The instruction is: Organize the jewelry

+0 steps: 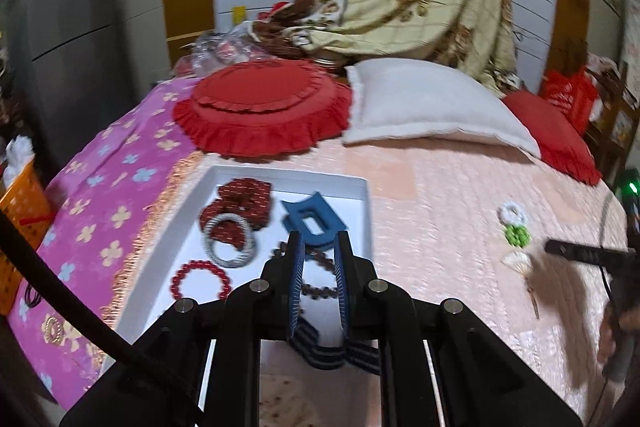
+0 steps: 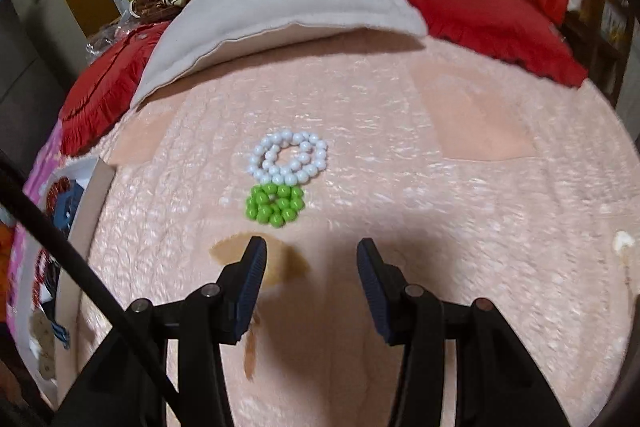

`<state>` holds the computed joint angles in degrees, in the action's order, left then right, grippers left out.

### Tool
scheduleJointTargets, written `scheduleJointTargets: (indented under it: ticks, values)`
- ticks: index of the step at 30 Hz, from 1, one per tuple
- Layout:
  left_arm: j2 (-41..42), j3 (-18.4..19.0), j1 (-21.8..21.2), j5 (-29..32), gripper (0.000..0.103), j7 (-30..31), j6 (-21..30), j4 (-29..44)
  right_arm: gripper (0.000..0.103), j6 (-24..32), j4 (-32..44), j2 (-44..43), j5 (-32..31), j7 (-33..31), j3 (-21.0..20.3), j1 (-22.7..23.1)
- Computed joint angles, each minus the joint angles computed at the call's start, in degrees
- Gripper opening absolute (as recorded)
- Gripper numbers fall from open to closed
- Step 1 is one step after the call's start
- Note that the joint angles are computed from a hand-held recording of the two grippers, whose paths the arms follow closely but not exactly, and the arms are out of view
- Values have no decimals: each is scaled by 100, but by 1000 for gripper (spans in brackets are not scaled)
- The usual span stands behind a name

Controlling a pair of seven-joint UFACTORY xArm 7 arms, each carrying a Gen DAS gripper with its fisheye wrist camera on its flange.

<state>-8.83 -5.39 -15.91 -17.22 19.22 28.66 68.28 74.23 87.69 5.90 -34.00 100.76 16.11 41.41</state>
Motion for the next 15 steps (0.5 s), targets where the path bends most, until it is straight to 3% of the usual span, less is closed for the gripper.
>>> scheduleJointTargets:
  ticks: [2, 8, 9, 10, 12, 15]
  values:
    - [1, -22, -48, -33, 20, 75, 17, -21, 49, -376, -196, -30, 96, -83, -80, -144]
    - [19, -57, -96, -28, 19, 87, 11, -52, 49, -824, -62, 320, -22, -308, -202, -220]
    - [40, -62, -97, -26, 19, 56, 37, -32, 42, -896, -20, 367, 16, -369, -228, -226]
    - [35, -62, -98, -33, 19, 44, 51, -41, 19, -889, 27, 403, -7, -409, -257, -212]
    - [35, -68, -101, -34, 19, 23, 77, -45, 9, -1164, -113, 320, 114, -408, -292, -239]
    - [-53, -82, -133, -53, 20, 36, 38, -149, 9, -902, -194, 182, 124, -338, -223, -136]
